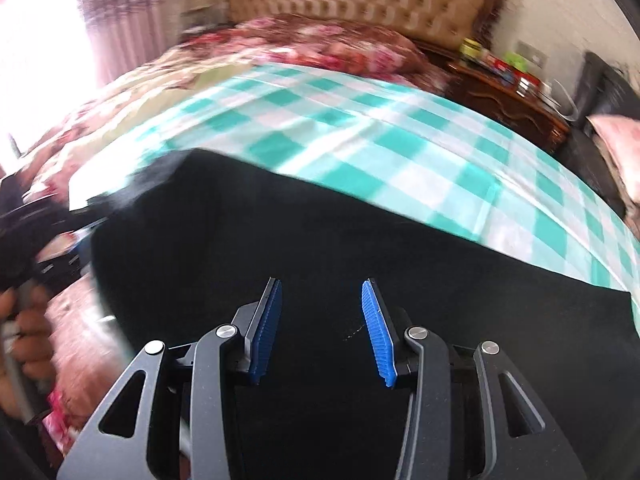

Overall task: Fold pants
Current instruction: 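Lift the held cuffs with the left tool and fold them over the pants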

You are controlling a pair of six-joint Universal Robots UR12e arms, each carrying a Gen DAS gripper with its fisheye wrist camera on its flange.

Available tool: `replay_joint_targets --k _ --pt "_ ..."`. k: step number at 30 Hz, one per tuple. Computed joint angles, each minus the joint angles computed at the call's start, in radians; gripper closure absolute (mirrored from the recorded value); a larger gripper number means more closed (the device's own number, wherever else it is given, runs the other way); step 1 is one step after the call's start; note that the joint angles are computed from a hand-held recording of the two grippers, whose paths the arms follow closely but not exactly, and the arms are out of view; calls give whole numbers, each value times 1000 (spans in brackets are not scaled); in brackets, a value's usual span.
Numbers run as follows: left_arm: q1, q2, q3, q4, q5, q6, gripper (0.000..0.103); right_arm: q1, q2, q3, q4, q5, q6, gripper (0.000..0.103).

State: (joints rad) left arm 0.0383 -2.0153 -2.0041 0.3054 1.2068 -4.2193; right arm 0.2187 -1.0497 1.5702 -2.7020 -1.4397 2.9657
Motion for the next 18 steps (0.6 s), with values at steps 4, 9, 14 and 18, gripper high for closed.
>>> replay_joint_targets --k 4,9,14,18 --pt "5 -6 3 1 -25 3 62 -25 41 -61 100 -61 82 61" --pt "3 -5 5 -12 -12 5 87 -39 41 -56 101 -19 46 55" --pt "-42 68 30 -156 118 189 90 -88 -4 -18 155 150 94 32" --pt "-147 114 111 -318 360 449 90 -157 -49 24 216 300 157 31"
